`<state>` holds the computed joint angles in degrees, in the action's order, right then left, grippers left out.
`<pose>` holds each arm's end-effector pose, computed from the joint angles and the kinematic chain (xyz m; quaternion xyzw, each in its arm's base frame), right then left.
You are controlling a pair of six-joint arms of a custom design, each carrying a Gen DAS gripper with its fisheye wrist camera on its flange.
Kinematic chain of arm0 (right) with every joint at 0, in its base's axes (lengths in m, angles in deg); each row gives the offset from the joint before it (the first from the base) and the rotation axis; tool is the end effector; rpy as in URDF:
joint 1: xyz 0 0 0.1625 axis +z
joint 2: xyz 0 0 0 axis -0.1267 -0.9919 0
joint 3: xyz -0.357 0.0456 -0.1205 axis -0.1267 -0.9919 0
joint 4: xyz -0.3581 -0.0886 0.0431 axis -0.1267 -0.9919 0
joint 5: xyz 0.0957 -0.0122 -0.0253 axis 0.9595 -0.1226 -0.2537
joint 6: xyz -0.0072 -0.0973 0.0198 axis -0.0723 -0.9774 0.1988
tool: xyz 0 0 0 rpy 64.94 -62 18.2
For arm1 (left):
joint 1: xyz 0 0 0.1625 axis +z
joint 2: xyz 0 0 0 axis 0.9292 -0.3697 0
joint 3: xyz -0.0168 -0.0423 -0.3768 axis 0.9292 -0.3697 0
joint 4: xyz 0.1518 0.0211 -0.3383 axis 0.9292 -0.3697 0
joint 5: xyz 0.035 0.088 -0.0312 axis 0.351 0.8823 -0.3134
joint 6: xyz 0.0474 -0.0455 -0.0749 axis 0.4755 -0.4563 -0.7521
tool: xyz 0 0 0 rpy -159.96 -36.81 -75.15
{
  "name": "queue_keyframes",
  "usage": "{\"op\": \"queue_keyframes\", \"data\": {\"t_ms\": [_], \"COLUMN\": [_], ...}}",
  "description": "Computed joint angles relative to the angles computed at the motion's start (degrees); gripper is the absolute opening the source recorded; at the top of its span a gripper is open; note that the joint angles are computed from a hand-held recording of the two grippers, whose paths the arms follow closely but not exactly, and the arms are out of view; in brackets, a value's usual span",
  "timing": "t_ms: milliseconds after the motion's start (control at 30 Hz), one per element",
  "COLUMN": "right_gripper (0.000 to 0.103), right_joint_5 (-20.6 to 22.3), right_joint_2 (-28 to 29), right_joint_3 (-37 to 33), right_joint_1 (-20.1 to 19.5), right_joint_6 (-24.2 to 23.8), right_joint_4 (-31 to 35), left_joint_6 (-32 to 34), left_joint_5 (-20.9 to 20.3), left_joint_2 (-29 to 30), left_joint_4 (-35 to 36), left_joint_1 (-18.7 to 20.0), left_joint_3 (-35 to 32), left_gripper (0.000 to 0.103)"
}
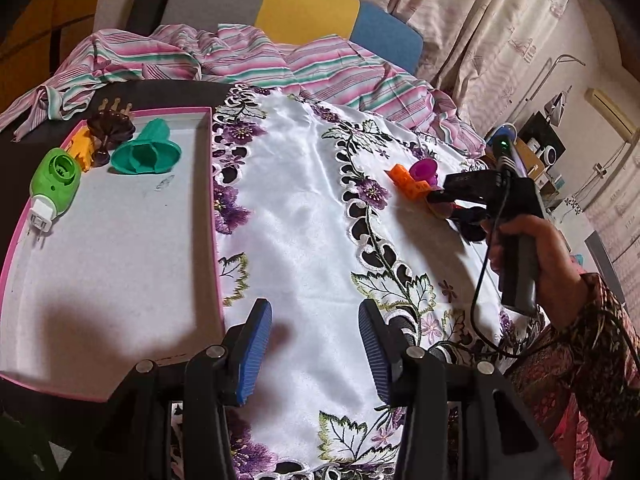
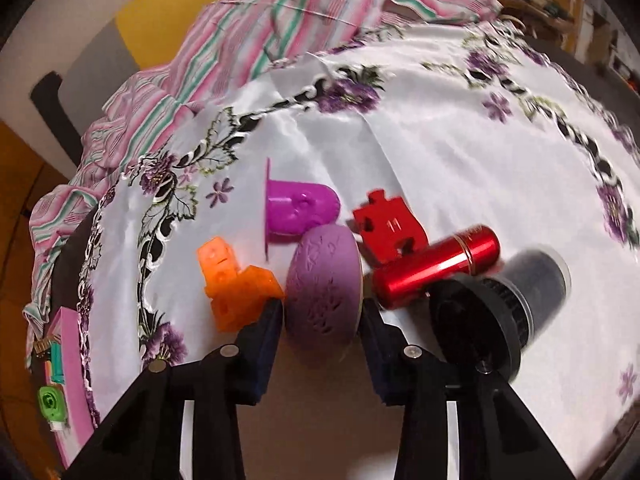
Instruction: Organize rigid objects
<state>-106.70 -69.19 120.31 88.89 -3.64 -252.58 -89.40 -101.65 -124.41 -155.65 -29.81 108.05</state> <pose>-0.0060 -0.6279 0.2036 -0.0285 -0.9240 0.2486 0.2892 -0.2048 -0.4162 0.0105 0.0918 0.9297 -0.3010 0.1912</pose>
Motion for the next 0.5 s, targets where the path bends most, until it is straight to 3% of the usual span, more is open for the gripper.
{"op": "queue_keyframes", "data": {"t_ms": [200,400,500], "right_gripper": [0.04,0.04,0.039], "right_joint_5": [-1.1,5.05,6.13], "right_joint_2": [1.43,-0.17,-0.96], "right_joint_3": [-0.97,1.9,2.85], "right_joint_1": [0.94,1.93,1.97], "right_joint_6": [-5.28,-10.3,-10.6], "right_joint_4": [0.02,5.62,4.96], "left_joint_6": [1.58,3.29,4.46], "left_joint_5": [-0.71,-0.82,-1.01], "left_joint_2": [0.99,2.83,3.97], "left_joint_4": [1.35,4.58,6.19], "left_joint_1": [0.7,1.92,2.57], "left_joint_3": [-3.26,-8.96,-12.19], "left_gripper": [0.046,0.046,0.046]}}
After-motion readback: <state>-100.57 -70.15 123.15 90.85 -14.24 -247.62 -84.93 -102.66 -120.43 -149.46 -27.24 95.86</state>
